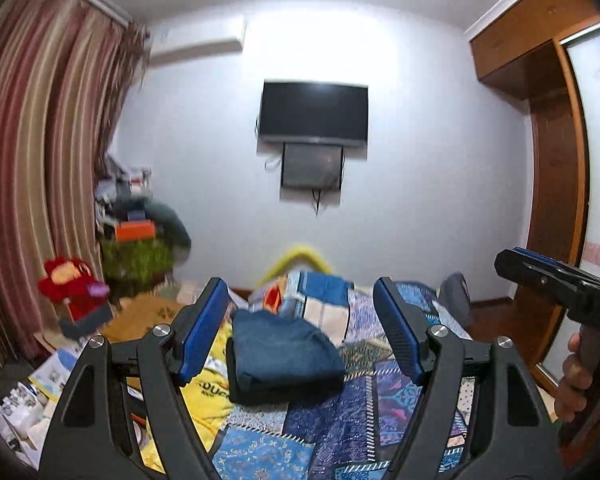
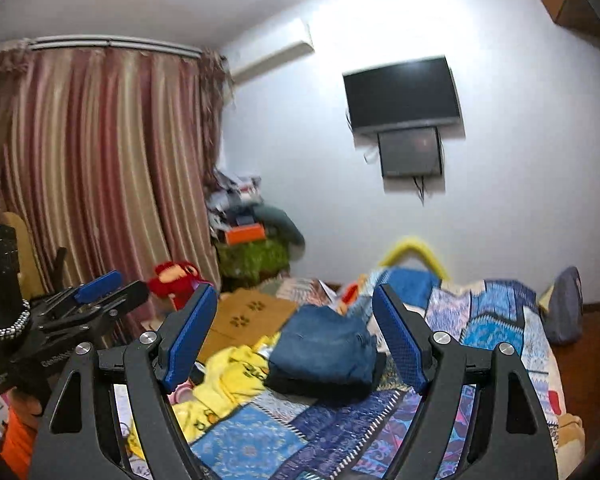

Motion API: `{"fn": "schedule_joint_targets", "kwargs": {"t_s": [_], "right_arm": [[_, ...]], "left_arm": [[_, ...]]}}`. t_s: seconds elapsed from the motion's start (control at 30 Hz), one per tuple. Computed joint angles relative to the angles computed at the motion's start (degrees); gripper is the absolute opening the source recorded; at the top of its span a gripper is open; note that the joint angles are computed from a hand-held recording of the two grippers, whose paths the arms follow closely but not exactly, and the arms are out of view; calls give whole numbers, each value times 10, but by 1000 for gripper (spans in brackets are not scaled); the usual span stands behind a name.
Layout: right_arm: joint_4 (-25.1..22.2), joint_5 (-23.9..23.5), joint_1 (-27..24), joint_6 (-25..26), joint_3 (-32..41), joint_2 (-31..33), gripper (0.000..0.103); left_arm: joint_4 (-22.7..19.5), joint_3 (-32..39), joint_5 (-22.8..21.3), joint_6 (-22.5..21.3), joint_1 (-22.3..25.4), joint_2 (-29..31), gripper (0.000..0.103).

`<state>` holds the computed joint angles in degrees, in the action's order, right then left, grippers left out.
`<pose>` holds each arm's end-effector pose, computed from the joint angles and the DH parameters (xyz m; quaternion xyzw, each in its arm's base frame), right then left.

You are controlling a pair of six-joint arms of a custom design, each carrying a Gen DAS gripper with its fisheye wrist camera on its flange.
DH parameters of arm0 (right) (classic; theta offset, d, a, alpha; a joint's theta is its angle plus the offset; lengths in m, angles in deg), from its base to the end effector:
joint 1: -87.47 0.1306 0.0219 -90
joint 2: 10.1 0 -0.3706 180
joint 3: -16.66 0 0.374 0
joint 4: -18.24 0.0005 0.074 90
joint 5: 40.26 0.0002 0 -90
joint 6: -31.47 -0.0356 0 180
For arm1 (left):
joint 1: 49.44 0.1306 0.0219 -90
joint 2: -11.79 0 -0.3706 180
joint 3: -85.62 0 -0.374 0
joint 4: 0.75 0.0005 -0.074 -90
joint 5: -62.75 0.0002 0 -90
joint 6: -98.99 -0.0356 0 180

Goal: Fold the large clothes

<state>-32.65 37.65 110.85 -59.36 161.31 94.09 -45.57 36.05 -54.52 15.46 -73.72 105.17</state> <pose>0.4601 0.2065 0.7127 -0.2155 0.7363 0.2126 0.6052 0.4139 -0.1693 0.7114 -0.0398 0.7473 0.0018 0.6633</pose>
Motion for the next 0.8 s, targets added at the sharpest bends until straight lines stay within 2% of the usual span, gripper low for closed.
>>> {"fn": "schedule_joint_targets", "kwargs": {"t_s": [0.03,0.13,0.23,0.27,0.37,0.5,0.8], "right_arm": [[16,8,4,4,-27,-16,78],[58,48,19,14,-89,-53,88],[71,62,26,10,-113,-64,101],[81,72,28,9,-124,-68,103],[99,96,30,7,-143,-79,103],[56,94,30,5,-99,-55,103],[41,79,21,-10,-99,-52,103]], "left_arm": [[11,-12,-12,-7,-9,-8,74],[47,-58,-59,-17,-35,-35,74],[54,-82,-76,1,-49,-51,87],[57,-90,-82,9,-52,-55,92],[59,-100,-101,14,-59,-59,94],[58,-108,-100,23,-62,-63,94],[63,-124,-112,25,-67,-69,95]]}}
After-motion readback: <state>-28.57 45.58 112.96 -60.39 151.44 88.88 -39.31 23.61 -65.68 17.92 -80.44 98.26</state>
